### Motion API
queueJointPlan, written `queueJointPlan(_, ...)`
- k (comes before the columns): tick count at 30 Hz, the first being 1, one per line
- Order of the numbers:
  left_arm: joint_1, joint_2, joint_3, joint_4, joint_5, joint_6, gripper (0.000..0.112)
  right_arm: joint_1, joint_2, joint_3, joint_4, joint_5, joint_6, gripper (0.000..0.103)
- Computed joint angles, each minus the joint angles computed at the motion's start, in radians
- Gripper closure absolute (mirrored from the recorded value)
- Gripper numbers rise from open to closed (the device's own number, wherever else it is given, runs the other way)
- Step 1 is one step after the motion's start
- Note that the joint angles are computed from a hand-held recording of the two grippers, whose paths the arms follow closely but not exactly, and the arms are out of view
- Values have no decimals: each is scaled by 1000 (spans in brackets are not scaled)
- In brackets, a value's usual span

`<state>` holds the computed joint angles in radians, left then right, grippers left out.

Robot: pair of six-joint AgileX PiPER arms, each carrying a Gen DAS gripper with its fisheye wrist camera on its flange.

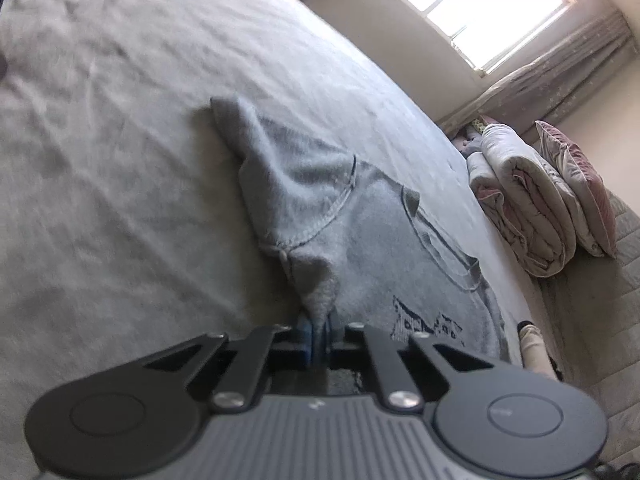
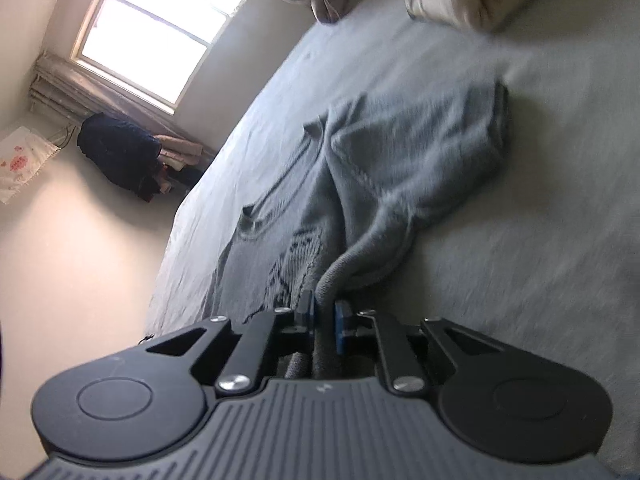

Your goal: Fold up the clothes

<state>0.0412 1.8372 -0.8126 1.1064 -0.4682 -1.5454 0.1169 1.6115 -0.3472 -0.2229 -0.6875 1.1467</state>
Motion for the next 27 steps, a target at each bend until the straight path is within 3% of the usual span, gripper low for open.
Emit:
queueJointPlan(6,-74,-51,9,-232,156,305,107,0,-8,-10,126,29,-116,91)
queueJointPlan(9,-95,-58,4,-254,192,373,107,0,5,-16,140,36,-123,91)
queueJointPlan(15,-110,-99,15,66,228,151,99,-34,-21,-20,-19,81,-12,83)
queueJointPlan(18,-124,-127,34,244,267,6,90,-62,-78,0,-156,133,74,51)
queueJointPlan(21,-112,-165,76,362,266,-66,90,-45,-138,38,-189,171,89,51)
queueJointPlan(27,-25,-235,154,523,165,-173,88,35,-222,69,-220,279,102,51)
